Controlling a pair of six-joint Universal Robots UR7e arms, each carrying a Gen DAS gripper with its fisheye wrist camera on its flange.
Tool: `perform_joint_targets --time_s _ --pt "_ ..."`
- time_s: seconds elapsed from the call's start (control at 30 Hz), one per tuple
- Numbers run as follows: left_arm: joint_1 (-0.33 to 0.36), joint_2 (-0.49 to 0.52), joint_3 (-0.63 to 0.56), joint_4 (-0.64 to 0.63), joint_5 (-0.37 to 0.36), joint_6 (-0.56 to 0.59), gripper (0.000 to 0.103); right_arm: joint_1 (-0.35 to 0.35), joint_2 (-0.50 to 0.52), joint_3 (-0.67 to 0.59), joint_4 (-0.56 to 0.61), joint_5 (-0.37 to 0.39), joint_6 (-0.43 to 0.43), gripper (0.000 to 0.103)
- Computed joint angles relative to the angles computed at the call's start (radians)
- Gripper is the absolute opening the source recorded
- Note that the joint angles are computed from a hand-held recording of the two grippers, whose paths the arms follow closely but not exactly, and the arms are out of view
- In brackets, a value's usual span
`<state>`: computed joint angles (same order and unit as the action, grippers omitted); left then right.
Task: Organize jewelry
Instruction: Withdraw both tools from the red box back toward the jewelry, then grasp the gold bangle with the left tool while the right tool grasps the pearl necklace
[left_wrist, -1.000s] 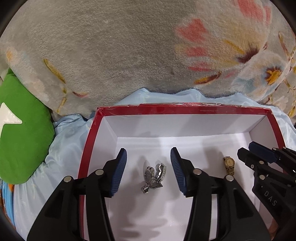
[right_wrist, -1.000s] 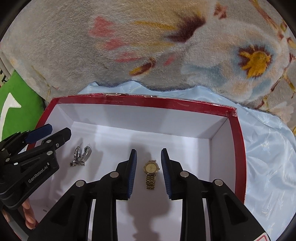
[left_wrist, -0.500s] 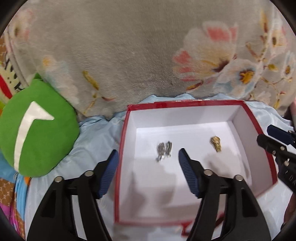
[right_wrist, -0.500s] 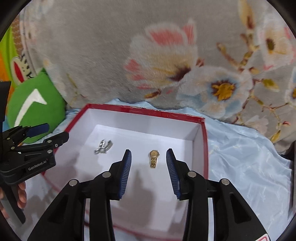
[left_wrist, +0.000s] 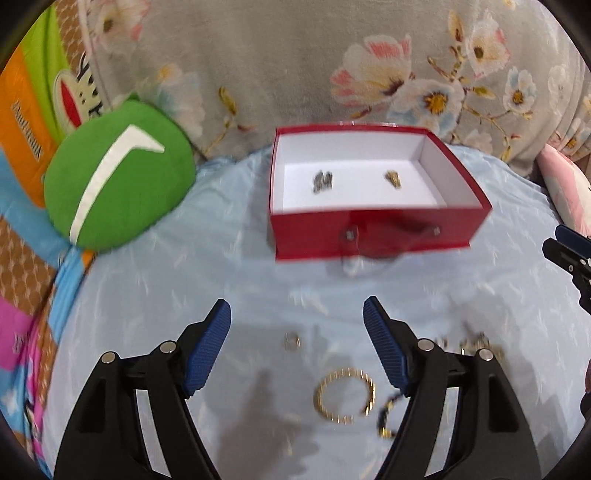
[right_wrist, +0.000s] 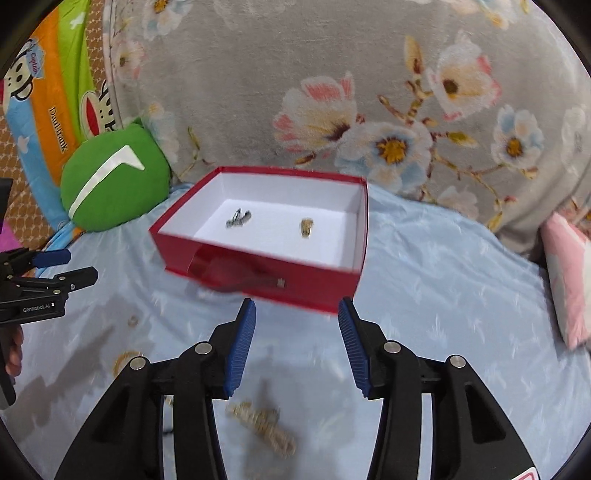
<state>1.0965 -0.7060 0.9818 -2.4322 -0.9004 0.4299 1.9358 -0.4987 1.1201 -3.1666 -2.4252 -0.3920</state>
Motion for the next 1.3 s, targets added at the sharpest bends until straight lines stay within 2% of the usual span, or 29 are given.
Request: perform_joint_targets --time_s 0.13,0.23,0.33,0.47,0.57,0.8,1.03,1.17,1.2,1.3 --pt "0.009 -0.080 0.170 -0.037 0.025 -0.045 0.072 -0.001 -0.049 0.176 -0.037 -0.002 0.099 0.047" --pt "0.024 -0.118 0.251 -0.025 0.015 -0.120 0.072 -0.002 -0.044 0.241 -0.082 -0.032 0.119 0.047" --pt "0.041 -0.136 0.295 -0.009 -0.003 -0.192 0.072 -0.002 -0.029 0.277 -0.122 -0.062 0.130 0.047" --pt "0.055 -0.148 0.330 -0.013 -0.021 -0.257 0.074 -0.015 -0.036 0.320 -0.126 -0.047 0.195 0.047" --pt "0.061 -0.151 0.345 -0.029 -0.034 -0.277 0.080 -0.027 -0.040 0.332 -0.119 -0.031 0.225 0.047" --pt "0.056 -0.103 0.298 -0.010 -0.059 -0.287 0.083 -0.042 -0.030 0.315 -0.100 -0.015 0.244 0.047" --pt "0.050 -0.012 0.204 0.016 -0.015 -0.287 0.083 -0.056 -0.012 0.260 -0.069 0.004 0.230 0.047" --pt "0.046 0.012 0.188 -0.012 0.006 -0.266 0.083 -0.066 0.005 0.215 -0.043 0.020 0.205 0.053" --pt "0.046 0.014 0.186 -0.016 0.005 -0.263 0.082 -0.070 0.010 0.203 -0.034 0.026 0.200 0.054" --pt "0.043 0.020 0.184 -0.029 0.015 -0.241 0.067 -0.079 0.024 0.171 -0.002 0.024 0.196 0.055"
